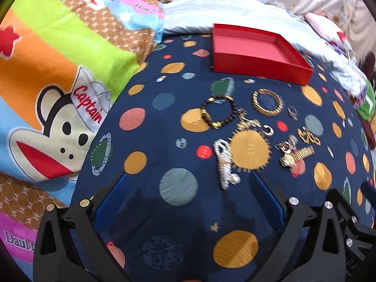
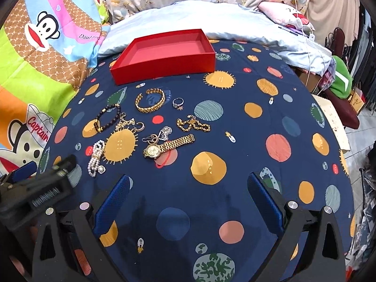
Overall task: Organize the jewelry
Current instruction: 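Grasp the pearl necklace with the left tool while the right tool approaches the gold watch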
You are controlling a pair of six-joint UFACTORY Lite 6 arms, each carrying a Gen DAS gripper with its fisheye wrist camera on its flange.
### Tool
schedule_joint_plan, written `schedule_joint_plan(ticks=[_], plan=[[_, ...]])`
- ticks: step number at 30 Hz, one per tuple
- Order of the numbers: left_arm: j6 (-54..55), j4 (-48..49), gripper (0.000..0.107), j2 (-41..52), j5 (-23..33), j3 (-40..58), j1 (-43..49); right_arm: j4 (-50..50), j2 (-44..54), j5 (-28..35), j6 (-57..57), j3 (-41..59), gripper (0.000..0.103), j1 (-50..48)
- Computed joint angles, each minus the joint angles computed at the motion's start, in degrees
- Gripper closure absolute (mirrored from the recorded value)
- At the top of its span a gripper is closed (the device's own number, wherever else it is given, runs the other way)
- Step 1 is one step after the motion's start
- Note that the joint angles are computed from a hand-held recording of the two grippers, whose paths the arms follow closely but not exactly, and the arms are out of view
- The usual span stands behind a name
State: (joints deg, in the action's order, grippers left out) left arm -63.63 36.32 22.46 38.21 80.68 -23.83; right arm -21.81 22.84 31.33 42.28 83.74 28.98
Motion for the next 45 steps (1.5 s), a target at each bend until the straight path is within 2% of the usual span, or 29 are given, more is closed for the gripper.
schedule_joint_plan(ticks=[10, 12, 14, 15, 18, 21, 25, 27, 29, 34, 37, 45], plan=[[10.54, -11.56, 0.009, 7.43, -5.92, 3.27, 3.59, 4.16, 2.77, -0.48, -4.26, 1.06, 0.005, -2.20], [11.15, -11.38, 0.015, 10.19, -5.70, 5.90, 2.88, 3.97, 2.70, -0.57, -4.29, 0.84, 0.005, -2.45], [13.70, -13.71, 0.031, 13.55, -5.21, 9.24, 2.96, 4.45, 2.49, -0.81, -4.80, 0.48, 0.005, -2.95], [13.62, -13.39, 0.032, 14.70, -5.02, 10.43, 3.00, 4.55, 2.34, -0.92, -4.88, 0.26, 0.005, -3.21], [13.31, -12.18, 0.041, 15.29, -5.54, 11.65, 2.72, 5.01, 2.17, -1.10, -5.32, -0.05, 0.005, -3.94], [14.47, -13.34, 0.058, 14.96, -6.19, 11.68, 2.81, 5.92, 2.42, -1.34, -6.20, -0.03, 0.005, -4.30], [19.38, -18.26, 0.093, 14.06, -8.10, 10.87, 3.31, 7.58, 3.08, -1.98, -8.39, 0.35, 0.005, -4.23], [21.93, -21.14, 0.093, 13.99, -8.51, 10.91, 3.86, 9.32, 3.66, -2.82, -10.63, 0.86, 0.005, -4.20], [23.30, -22.89, 0.093, 13.17, -9.09, 10.06, 4.28, 10.27, 4.26, -3.56, -12.23, 1.29, 0.012, -4.03], [21.29, -20.39, 0.093, 8.66, -10.00, 6.00, 4.84, 24.32, 9.12, -2.42, -25.78, 6.55, 0.038, -5.23], [20.68, -19.00, 0.093, 5.52, -10.30, 3.48, 5.69, 30.24, 11.86, -1.03, -30.63, 9.34, 0.047, -5.71], [20.86, -18.13, 0.095, 1.32, -11.10, -0.90, 7.11, 31.60, 16.34, -0.25, -34.83, 16.16, 0.047, -6.45]])
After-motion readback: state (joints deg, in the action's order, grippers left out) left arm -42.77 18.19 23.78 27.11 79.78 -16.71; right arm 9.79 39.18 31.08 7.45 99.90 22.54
